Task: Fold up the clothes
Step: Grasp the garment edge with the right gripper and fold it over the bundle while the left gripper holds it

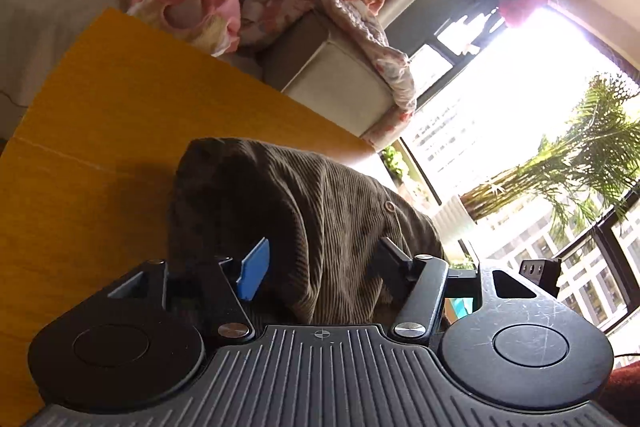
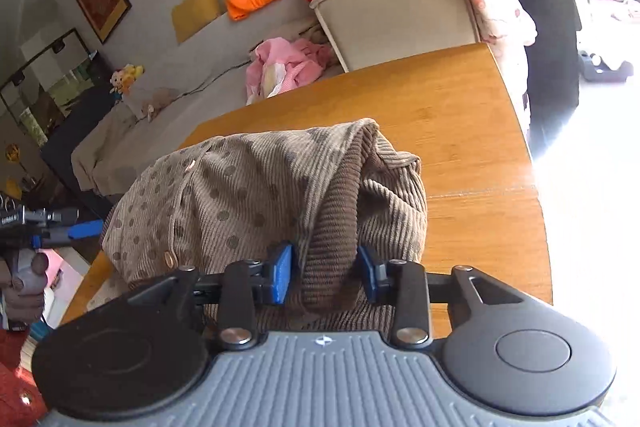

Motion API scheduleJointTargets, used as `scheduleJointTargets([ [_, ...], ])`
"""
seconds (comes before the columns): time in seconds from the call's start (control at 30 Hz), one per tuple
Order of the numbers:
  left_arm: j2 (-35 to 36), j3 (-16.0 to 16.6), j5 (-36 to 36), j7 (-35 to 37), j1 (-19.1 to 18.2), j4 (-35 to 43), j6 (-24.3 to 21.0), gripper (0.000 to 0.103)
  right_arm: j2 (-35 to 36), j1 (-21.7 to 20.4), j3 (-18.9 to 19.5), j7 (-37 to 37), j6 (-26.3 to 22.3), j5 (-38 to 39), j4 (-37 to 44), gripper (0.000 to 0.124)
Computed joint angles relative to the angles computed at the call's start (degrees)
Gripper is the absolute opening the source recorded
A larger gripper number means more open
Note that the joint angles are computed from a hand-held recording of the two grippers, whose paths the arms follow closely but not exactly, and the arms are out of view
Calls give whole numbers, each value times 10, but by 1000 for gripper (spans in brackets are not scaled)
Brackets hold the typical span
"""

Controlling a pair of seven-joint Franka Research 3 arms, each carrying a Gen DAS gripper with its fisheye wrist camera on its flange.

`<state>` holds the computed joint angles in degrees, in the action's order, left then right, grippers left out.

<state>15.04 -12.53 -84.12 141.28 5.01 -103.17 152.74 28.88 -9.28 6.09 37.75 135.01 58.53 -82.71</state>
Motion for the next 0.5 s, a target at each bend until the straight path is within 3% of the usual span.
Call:
scheduleJointTargets([
  [0.03, 1, -1, -15, 1, 4, -2, -7, 81, -1, -7, 4, -2, -3, 16, -4, 49],
  [0.13, 35, -3, -12, -12, 0, 31, -20, 88, 1, -7, 7, -11, 4, 33, -8, 55],
  [0.3, 118, -10, 132, -107, -33, 126, 20, 88, 12, 6, 22, -59, 31, 57, -5, 58],
  [0.33, 132, -10, 153, -130, -37, 143, 26, 80, 15, 12, 21, -61, 39, 52, 0, 58],
  [0.37, 142, -9, 178, -154, -42, 158, 31, 57, 19, 18, 21, -62, 46, 47, 6, 55],
  [0.4, 146, -3, 209, -179, -50, 167, 38, 43, 22, 24, 22, -64, 54, 41, 11, 37],
  [0.43, 149, 4, 243, -204, -59, 175, 43, 33, 22, 28, 23, -69, 60, 34, 16, 22],
  [0.5, 134, -4, 269, -203, -57, 168, 60, 26, 9, 24, 31, -88, 72, 45, 12, 14],
])
